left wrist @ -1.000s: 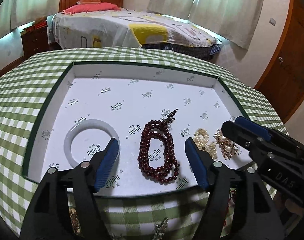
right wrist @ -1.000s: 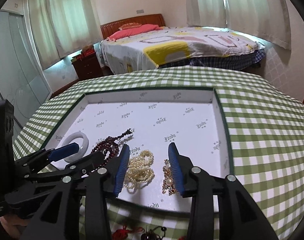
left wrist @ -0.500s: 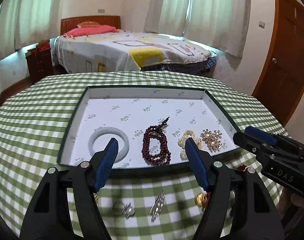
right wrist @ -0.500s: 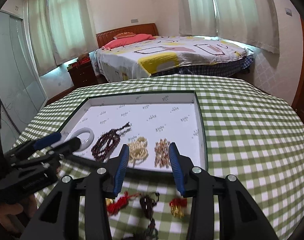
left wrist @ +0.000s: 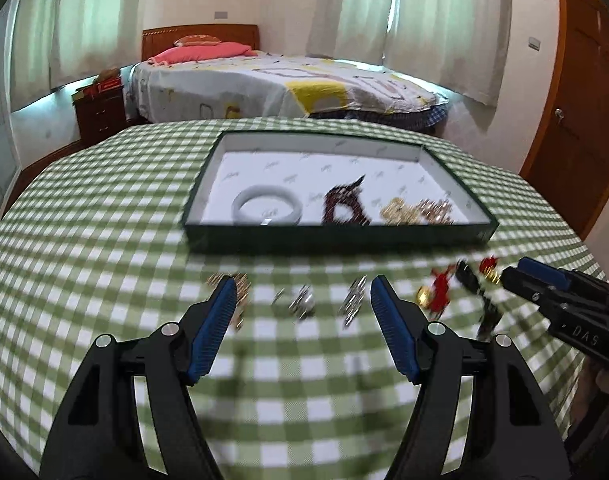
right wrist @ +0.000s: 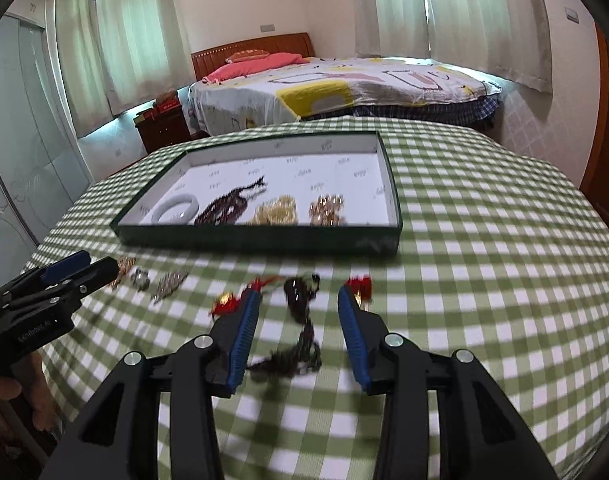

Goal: Organize jewelry
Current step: 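Move the right tool to the black tassel pendant while the left tool approaches the gold chain, then grasp the gold chain with the left tool while the right tool grasps the black tassel pendant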

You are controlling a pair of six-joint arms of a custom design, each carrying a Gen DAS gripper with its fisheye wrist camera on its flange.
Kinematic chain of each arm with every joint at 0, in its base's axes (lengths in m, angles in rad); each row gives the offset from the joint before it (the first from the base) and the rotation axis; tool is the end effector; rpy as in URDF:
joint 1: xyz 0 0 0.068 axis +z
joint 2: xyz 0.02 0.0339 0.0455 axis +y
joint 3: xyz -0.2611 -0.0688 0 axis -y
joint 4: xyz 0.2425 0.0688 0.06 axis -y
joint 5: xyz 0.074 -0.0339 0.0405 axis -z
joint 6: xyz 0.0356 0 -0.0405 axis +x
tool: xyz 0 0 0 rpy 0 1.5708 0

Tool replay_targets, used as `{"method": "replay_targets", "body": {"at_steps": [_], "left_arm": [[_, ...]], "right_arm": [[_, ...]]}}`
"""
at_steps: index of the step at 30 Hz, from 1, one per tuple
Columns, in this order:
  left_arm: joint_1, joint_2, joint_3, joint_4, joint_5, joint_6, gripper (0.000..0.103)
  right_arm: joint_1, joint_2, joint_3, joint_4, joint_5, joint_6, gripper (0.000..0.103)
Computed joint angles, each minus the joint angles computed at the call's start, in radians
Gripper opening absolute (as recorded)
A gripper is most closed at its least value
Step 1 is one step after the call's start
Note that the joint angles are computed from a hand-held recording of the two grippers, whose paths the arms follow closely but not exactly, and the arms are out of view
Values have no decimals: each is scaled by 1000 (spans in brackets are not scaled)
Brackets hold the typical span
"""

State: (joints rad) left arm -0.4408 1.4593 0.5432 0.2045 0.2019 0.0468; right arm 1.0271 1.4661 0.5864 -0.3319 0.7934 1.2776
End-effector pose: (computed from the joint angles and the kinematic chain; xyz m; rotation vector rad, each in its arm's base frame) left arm 0.2399 -0.1211 0.1461 0.6589 2.2068 -0.4348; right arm 0.1398 0.1823 0.1319 0.4570 2.2411 -0.0099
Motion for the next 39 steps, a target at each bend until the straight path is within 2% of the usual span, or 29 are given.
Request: {"method": "replay_targets", "body": {"at_steps": [6,15,21,32,35,37,39], "left_arm": [[63,3,-27,-18,10,9,68],[69,34,-21,-8,3,11,68],[83,110,38,-18,-8,5,67],[102,255,209,-120,-11,12,64],[97,264,208,-100,-32,29,53],[99,264,209,-100,-17,42,34],[99,264,209,-101,-10,54,23]], "right_arm": [[48,57,3,6,-6,64,42],[50,63,-2,20,-6,58,42],[33,61,-8,37,-18,39,42],[-31,68,-27,121,-64,-36,42],[-45,69,-34,139,-76,-49,42],[-56,69,-38,152,-84,-59,42],[-68,69,-38,161,-92,-71,42]]}}
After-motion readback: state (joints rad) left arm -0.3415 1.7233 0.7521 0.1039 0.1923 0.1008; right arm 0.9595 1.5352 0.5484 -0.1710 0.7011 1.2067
